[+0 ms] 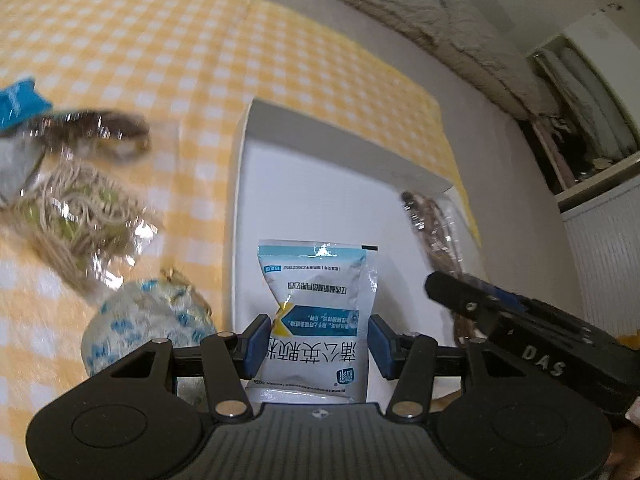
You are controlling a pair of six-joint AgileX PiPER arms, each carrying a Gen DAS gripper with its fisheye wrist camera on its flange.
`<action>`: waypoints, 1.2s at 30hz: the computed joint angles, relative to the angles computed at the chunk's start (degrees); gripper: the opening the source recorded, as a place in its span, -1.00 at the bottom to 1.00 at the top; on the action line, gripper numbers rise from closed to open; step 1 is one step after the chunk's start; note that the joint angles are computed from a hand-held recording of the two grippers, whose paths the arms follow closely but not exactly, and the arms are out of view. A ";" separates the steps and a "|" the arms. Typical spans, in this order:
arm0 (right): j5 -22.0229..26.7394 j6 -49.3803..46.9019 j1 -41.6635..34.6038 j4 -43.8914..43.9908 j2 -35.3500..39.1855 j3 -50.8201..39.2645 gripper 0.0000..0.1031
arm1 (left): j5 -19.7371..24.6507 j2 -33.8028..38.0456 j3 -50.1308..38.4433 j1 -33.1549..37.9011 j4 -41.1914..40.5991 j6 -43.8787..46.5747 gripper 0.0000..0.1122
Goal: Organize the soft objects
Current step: 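Carry the sachet into the white box with the left tool while the right tool carries the cord bag, then withdraw both tools from the box back toward the remaining packets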
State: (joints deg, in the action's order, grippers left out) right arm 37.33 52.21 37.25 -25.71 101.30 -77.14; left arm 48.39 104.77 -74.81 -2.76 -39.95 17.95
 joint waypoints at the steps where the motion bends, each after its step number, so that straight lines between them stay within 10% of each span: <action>1: 0.10 -0.35 -0.26 0.58 -0.05 0.18 -0.23 | 0.36 0.41 -0.33 -0.05 0.13 -0.29 -0.05; 29: 2.93 -0.83 -1.97 11.89 4.88 -2.06 -0.16 | 1.51 -4.14 -0.05 -2.50 13.87 2.72 0.70; 36: 4.53 -1.61 -1.09 12.28 5.85 -3.36 0.33 | 1.32 -4.26 0.58 -2.63 14.74 6.25 0.74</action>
